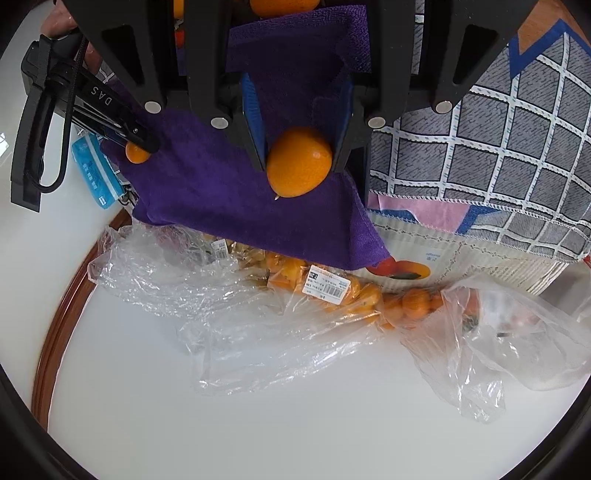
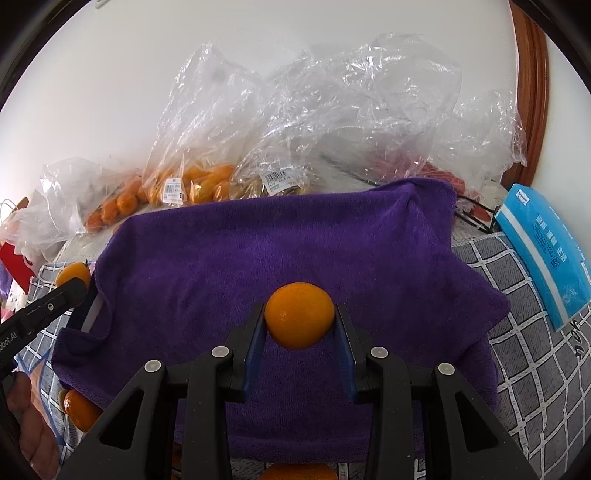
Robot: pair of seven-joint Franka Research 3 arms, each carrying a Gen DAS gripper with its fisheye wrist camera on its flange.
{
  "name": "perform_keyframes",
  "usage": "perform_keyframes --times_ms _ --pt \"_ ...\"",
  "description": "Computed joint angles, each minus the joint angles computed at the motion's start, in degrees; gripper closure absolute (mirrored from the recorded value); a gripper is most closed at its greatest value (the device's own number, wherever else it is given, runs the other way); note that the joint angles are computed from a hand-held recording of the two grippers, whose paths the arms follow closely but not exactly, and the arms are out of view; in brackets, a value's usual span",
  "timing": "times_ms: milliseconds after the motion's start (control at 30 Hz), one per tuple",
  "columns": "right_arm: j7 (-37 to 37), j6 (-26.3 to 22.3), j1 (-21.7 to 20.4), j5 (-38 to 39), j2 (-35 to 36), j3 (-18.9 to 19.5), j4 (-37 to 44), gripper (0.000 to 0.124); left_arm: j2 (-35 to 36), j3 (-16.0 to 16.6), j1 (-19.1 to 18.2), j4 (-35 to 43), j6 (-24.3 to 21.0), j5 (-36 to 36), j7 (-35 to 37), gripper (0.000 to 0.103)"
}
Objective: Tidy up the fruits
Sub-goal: 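Lift both held oranges and carry them over the purple towel, then open the left tool while the right tool opens, dropping oranges onto the towel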
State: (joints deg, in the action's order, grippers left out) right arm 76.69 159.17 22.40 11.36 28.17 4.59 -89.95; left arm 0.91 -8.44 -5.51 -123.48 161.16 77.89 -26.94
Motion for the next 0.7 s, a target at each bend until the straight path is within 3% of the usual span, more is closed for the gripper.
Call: perform_keyframes --times_ms 533,700 --pt "3.16 -3.96 0.78 -2.34 1.66 -1.2 2.15 0.088 1.97 0.35 -0.96 1.38 0.38 -3.77 6.19 0.07" --pt "2.31 -3.79 -0.03 -1.14 1.32 -0.28 1.79 0.078 2.19 0.79 -0.86 1.16 1.4 -5.29 6.64 0.07"
